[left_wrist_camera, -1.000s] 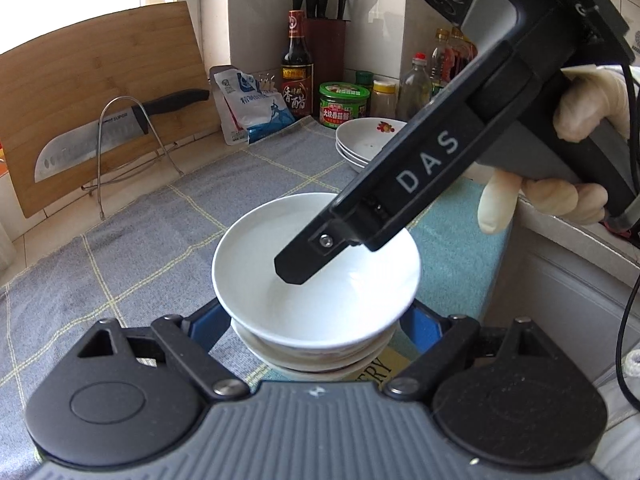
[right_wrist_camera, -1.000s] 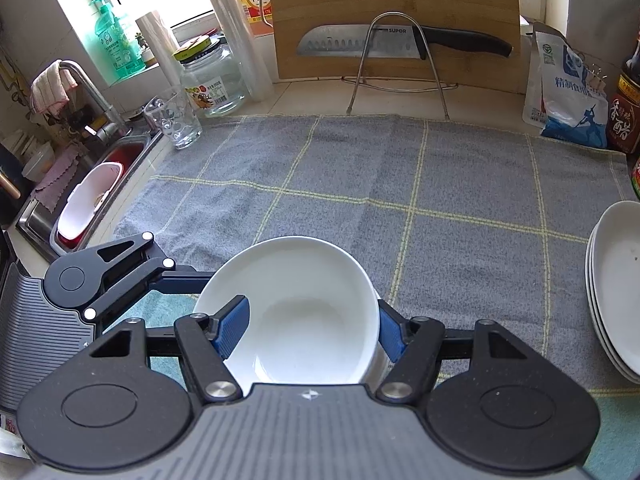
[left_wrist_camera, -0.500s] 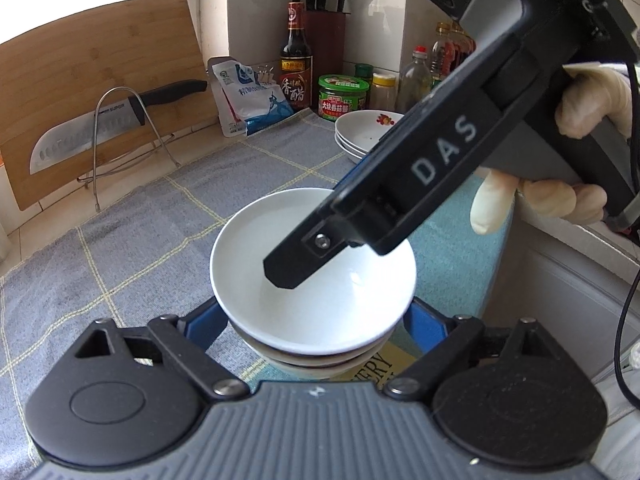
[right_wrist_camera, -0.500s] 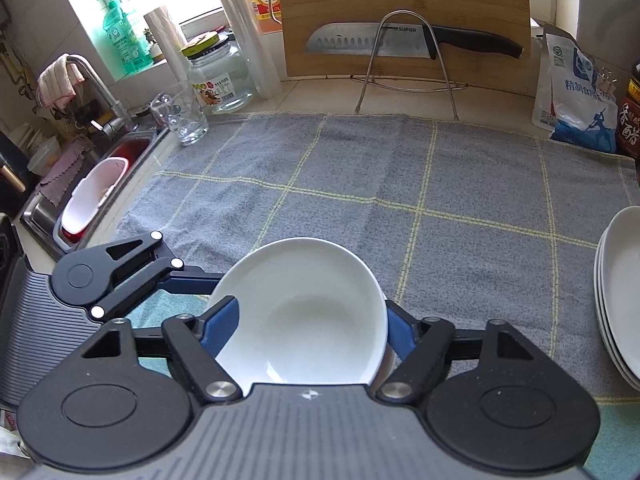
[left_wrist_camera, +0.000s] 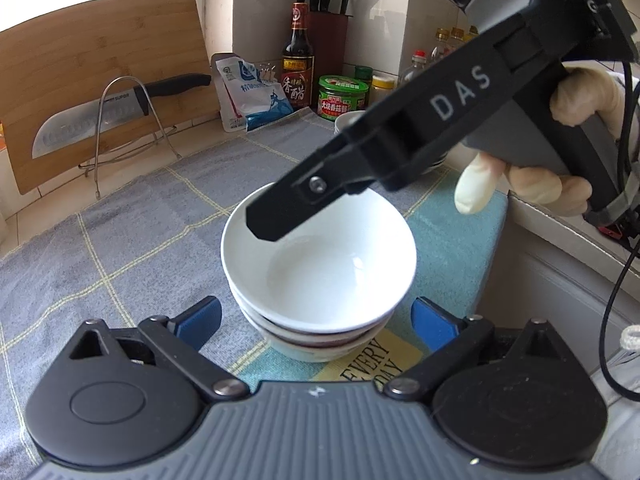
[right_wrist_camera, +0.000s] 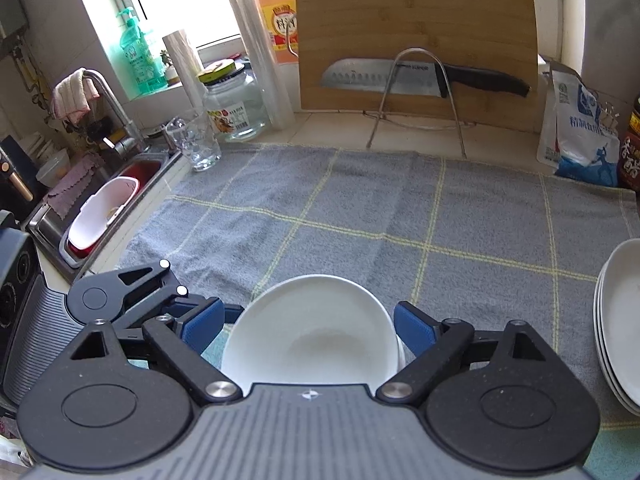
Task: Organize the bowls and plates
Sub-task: 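Grip the bowl stack from opposite sides with the left and right tools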
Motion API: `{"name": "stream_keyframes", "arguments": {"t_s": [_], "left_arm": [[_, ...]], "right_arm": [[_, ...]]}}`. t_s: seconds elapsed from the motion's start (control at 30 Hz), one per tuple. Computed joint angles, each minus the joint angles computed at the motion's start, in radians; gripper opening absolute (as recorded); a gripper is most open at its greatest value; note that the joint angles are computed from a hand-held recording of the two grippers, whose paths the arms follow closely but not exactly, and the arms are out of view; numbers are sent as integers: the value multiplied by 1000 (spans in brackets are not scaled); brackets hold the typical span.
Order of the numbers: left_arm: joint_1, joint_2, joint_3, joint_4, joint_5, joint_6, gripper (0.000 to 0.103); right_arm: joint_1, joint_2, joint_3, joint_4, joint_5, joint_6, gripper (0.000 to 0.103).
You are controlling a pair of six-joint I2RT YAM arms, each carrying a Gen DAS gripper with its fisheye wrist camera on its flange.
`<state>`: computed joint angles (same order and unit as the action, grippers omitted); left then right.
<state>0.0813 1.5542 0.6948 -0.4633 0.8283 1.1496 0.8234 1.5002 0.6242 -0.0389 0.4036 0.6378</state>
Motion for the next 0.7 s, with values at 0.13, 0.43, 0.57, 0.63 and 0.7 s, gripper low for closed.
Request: {"name": "stream_keyframes", "arguments": {"t_s": [0.13, 0.43, 0.57, 0.63, 0.7], "left_arm": [[27, -18, -19, 20, 25, 1, 101], [115, 22, 1, 1, 145, 115, 101], [134, 64, -2, 21, 157, 200, 102], [124, 82, -1, 46, 126, 213, 102], [110, 118, 26, 27, 94, 233, 102]], "right_arm": [[9, 17, 18, 6, 15, -26, 96], [36, -75, -11, -71, 74, -93, 97], [121, -130, -38, -167, 164, -97, 103], [150, -138, -47, -215, 164, -72, 103], [177, -126, -58, -244, 152, -38, 103]]}}
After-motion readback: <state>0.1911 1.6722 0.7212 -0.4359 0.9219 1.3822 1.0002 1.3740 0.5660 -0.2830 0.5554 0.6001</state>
